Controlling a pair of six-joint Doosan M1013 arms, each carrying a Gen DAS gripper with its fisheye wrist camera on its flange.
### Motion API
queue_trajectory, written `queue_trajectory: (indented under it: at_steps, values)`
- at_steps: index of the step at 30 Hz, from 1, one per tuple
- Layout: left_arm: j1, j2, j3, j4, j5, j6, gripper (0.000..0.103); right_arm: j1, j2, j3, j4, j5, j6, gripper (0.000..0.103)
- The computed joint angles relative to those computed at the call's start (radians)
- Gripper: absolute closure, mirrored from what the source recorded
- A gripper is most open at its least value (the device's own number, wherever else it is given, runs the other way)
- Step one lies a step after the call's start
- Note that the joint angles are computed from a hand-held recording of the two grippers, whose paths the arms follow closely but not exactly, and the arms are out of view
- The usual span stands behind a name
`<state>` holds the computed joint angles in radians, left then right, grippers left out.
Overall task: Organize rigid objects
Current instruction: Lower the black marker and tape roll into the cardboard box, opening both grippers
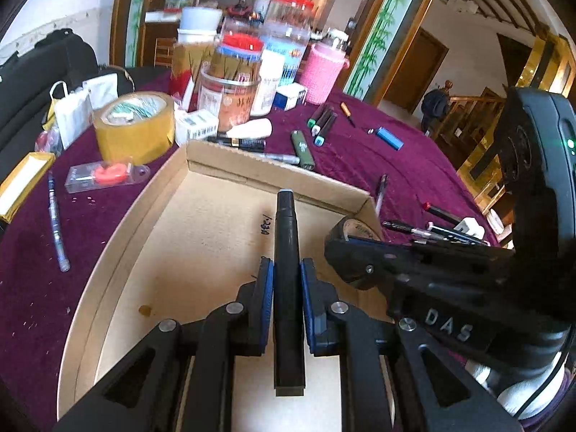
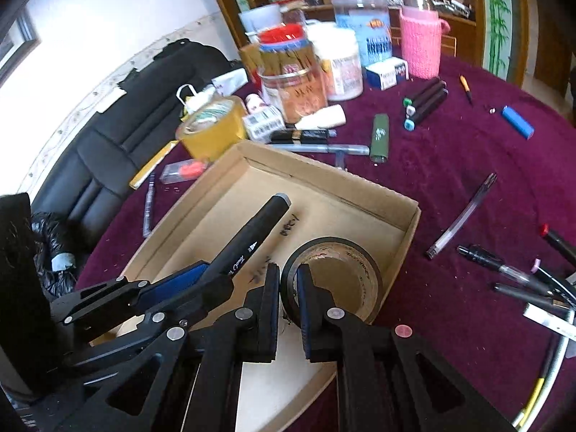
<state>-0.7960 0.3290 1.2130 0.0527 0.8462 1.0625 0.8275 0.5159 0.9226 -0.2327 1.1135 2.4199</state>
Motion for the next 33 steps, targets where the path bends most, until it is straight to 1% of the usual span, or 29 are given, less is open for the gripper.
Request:
queue_trajectory:
  at_steps: [2, 5, 7, 9, 12, 14, 15, 16, 17, 18, 19, 22, 25, 26, 27, 28, 29, 30, 31, 32, 33]
  values:
    - [0.006, 0.018, -0.021, -0.011, 0.023, 0.005, 0.089, -0.005, 0.016, -0.021, -0.011, 0.027, 0.009, 0.092]
    - [0.024, 0.042, -0.048, -0.088, 0.052, 0.036, 0.089, -0.015, 0.033, -0.042, -0.016, 0.057, 0.014, 0.092]
    - [0.031, 0.049, -0.054, -0.122, 0.055, 0.042, 0.090, -0.027, 0.034, -0.037, 0.011, 0.046, 0.019, 0.092]
    - [0.034, 0.051, -0.053, -0.141, 0.036, 0.046, 0.088, -0.039, 0.030, -0.022, 0.031, 0.027, 0.038, 0.090]
    - [0.030, 0.052, -0.050, -0.105, 0.011, 0.013, 0.076, -0.050, 0.007, 0.021, 0.041, -0.033, 0.086, 0.084]
    - [0.035, 0.050, -0.043, -0.112, -0.003, 0.003, 0.057, -0.048, -0.017, 0.054, 0.019, -0.076, 0.111, 0.081]
    - [0.036, 0.048, -0.040, -0.116, -0.009, 0.004, 0.053, -0.043, -0.027, 0.062, -0.006, -0.081, 0.121, 0.077]
    - [0.034, 0.045, -0.037, -0.110, -0.015, 0.002, 0.050, -0.036, -0.033, 0.062, -0.036, -0.074, 0.130, 0.072]
    - [0.031, 0.043, -0.038, -0.093, -0.018, -0.005, 0.050, -0.028, -0.042, 0.067, -0.069, -0.074, 0.135, 0.068]
    - [0.025, 0.039, -0.036, -0.070, -0.023, -0.014, 0.049, -0.021, -0.050, 0.073, -0.095, -0.077, 0.139, 0.061]
    - [0.018, 0.033, -0.032, -0.047, -0.030, -0.022, 0.046, -0.009, -0.063, 0.085, -0.137, -0.078, 0.150, 0.057]
    - [-0.010, 0.008, -0.010, 0.038, -0.059, -0.056, 0.036, 0.028, -0.099, 0.120, -0.265, -0.076, 0.191, 0.051]
    - [-0.057, -0.019, 0.013, 0.212, -0.058, -0.151, 0.030, 0.081, -0.136, 0.165, -0.440, -0.049, 0.271, 0.042]
    - [-0.071, -0.027, 0.020, 0.271, -0.053, -0.188, 0.028, 0.101, -0.145, 0.178, -0.509, -0.029, 0.310, 0.041]
    - [-0.091, -0.036, 0.029, 0.352, -0.041, -0.241, 0.026, 0.125, -0.154, 0.195, -0.600, 0.000, 0.362, 0.032]
    - [-0.104, -0.041, 0.034, 0.407, -0.029, -0.280, 0.023, 0.151, -0.160, 0.210, -0.696, 0.039, 0.416, 0.015]
    - [-0.122, -0.047, 0.039, 0.482, -0.007, -0.334, 0.021, 0.178, -0.165, 0.227, -0.795, 0.089, 0.474, 0.006]
    - [-0.135, -0.053, 0.045, 0.531, 0.009, -0.370, 0.020, 0.196, -0.167, 0.240, -0.864, 0.126, 0.520, 0.000]
    - [-0.150, -0.059, 0.051, 0.586, 0.028, -0.412, 0.019, 0.216, -0.175, 0.267, -0.944, 0.159, 0.587, 0.000]
    - [-0.162, -0.063, 0.054, 0.632, 0.048, -0.450, 0.018, 0.229, -0.189, 0.300, -0.998, 0.172, 0.646, 0.000]
    - [-0.174, -0.067, 0.056, 0.674, 0.069, -0.483, 0.017, 0.233, -0.198, 0.317, -1.009, 0.177, 0.674, 0.000]
